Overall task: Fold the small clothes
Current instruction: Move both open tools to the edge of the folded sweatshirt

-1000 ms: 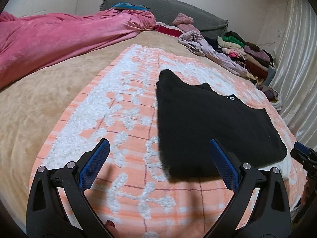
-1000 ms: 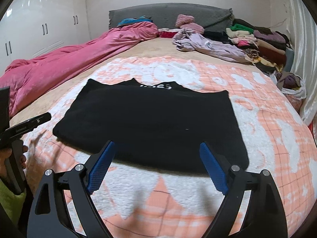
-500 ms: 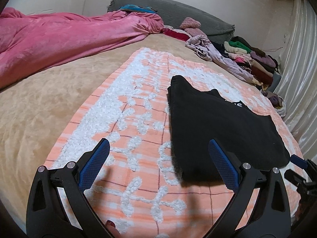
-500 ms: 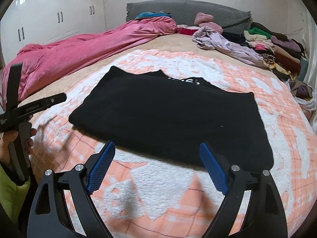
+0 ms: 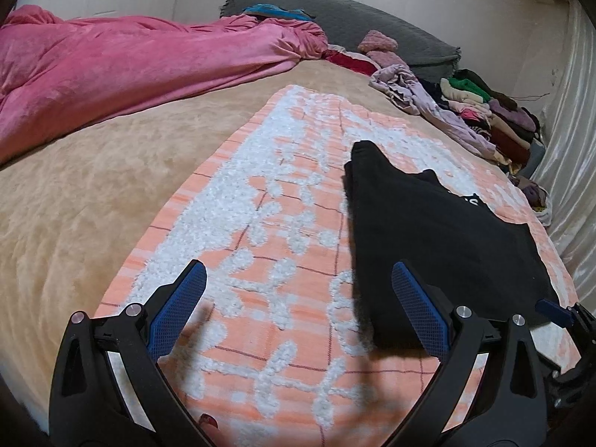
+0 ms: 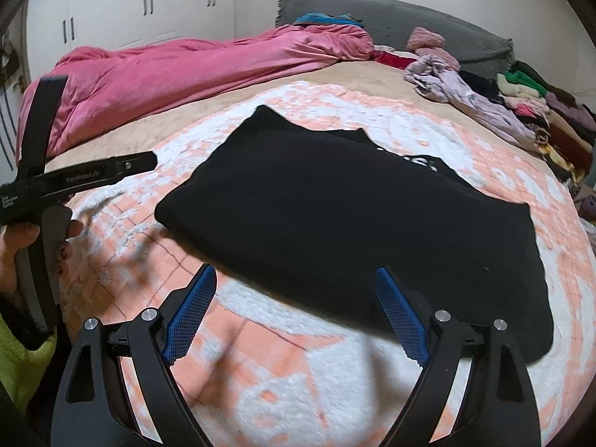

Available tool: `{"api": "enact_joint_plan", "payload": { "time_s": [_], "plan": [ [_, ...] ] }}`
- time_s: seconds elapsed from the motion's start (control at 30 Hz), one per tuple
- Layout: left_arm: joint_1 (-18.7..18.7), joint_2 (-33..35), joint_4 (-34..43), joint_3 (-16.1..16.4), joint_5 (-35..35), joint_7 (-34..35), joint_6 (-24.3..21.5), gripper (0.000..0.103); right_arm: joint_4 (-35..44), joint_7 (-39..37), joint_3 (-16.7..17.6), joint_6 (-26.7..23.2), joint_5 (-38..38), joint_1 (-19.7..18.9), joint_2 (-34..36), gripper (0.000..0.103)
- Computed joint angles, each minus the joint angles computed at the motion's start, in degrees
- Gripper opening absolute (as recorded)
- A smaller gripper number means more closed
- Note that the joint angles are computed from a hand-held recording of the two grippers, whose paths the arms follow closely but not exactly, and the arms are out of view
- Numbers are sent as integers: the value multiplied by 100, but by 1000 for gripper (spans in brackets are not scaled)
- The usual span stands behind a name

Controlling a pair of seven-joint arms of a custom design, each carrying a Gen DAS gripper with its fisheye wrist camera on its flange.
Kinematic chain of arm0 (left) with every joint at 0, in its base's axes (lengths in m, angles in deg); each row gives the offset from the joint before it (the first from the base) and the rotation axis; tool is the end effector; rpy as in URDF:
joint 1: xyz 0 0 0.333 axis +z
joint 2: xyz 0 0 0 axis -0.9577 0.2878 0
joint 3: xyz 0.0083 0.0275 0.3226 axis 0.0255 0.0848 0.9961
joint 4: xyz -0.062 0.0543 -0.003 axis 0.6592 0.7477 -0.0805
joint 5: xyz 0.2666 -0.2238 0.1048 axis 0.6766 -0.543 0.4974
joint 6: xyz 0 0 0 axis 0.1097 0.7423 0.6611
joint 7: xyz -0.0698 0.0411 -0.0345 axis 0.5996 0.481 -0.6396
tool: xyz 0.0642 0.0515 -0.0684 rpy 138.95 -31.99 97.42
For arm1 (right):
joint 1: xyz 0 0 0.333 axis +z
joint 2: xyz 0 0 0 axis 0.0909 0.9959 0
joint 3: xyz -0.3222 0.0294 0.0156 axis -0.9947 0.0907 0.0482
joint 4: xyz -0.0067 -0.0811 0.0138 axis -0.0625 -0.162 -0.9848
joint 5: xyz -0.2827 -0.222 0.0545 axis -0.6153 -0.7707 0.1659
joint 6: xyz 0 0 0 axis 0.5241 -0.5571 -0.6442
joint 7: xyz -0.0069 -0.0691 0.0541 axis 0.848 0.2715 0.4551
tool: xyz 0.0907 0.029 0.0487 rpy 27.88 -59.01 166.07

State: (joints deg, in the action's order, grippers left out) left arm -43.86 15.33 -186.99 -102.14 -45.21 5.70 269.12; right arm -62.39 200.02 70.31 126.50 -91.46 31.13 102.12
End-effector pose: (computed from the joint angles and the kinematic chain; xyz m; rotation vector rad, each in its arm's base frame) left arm 0.5908 -0.0635 0.3892 -1.8010 1.8164 -1.0429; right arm 0.5554 0.2230 0.4001 -1.9575 1.5543 -0.6768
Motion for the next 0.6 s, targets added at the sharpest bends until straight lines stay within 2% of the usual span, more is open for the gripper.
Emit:
{"api": "enact_joint_plan", "payload": {
  "time_s": [0.1,0.2,0.33,0.43,0.6],
  "plan": [
    [-159,-10,27,185,-52,-24,-14,93,195,-232,101,-17,126,-25,172,86],
    [-475,-17,101,529,-160,-32,-58,93,380,-557,197,-15,383,-34,347,86],
    [-634,-16,157,721,-299,10,-89,93,614,-798,28,-62,448,209,549,86],
    [-791,-15,217,904,-428,33,-132,93,767,-1052,36,-79,598,262,694,86],
    [-1017,-5,318,1184,-642,75,-163,93,984,-1134,-270,-139,520,631,894,86]
  ]
}}
